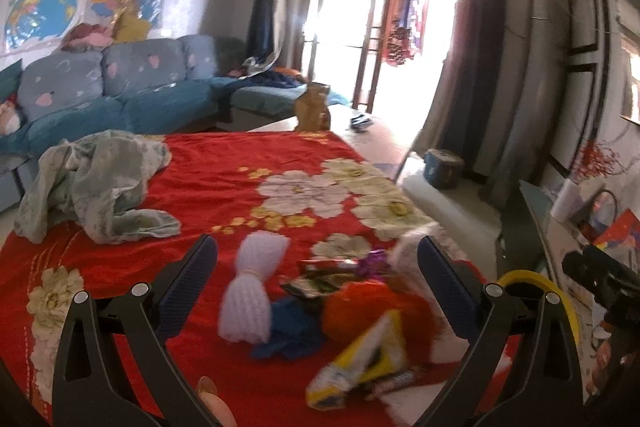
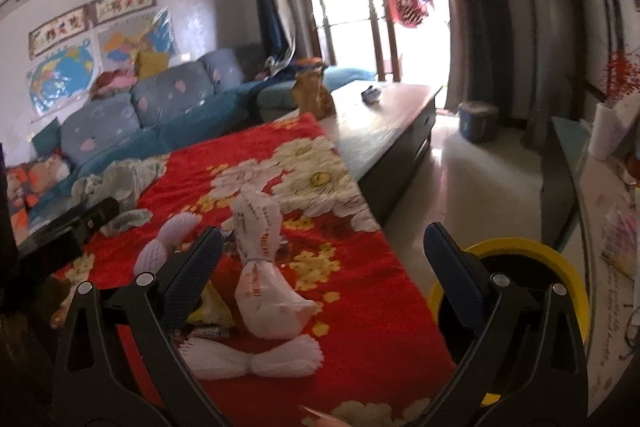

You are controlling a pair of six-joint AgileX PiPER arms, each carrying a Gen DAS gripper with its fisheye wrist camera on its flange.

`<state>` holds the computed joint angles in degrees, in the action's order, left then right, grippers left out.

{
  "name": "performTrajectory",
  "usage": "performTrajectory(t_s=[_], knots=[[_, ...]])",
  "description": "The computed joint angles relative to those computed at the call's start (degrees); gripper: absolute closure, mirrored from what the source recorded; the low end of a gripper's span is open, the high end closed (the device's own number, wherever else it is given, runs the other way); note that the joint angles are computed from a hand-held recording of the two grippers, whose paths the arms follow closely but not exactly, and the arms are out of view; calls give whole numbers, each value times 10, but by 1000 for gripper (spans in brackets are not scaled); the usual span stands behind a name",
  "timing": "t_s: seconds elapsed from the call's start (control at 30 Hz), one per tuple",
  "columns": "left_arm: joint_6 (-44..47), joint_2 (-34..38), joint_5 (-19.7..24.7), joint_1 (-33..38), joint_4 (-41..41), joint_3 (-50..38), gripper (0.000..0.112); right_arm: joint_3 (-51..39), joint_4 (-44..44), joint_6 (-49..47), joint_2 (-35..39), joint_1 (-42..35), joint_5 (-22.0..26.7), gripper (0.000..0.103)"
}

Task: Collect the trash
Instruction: 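Move left tool to the white mesh net while right tool reaches the tied white bag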

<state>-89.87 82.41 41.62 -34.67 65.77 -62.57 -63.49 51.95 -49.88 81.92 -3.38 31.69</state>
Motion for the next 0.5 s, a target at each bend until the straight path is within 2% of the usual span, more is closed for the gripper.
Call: performTrajectory(t_s=[0.07,0.27,0.3,0.43,0.5], knots=[[14,4,-5,28,-16,-1,15,-20,-24,25,22,17,8,10],[79,7,-65,122,-91,13,15,-69,-86,79,89,68,25,10],[105,8,-84,145,-121,16,15,-72,-93,85,96,76,23,10],[171,22,-116,196,-189,24,16,-92,-128,117,127,103,33,11],[205,31,-132,217,-222,26,16,-98,-141,124,140,112,34,15]])
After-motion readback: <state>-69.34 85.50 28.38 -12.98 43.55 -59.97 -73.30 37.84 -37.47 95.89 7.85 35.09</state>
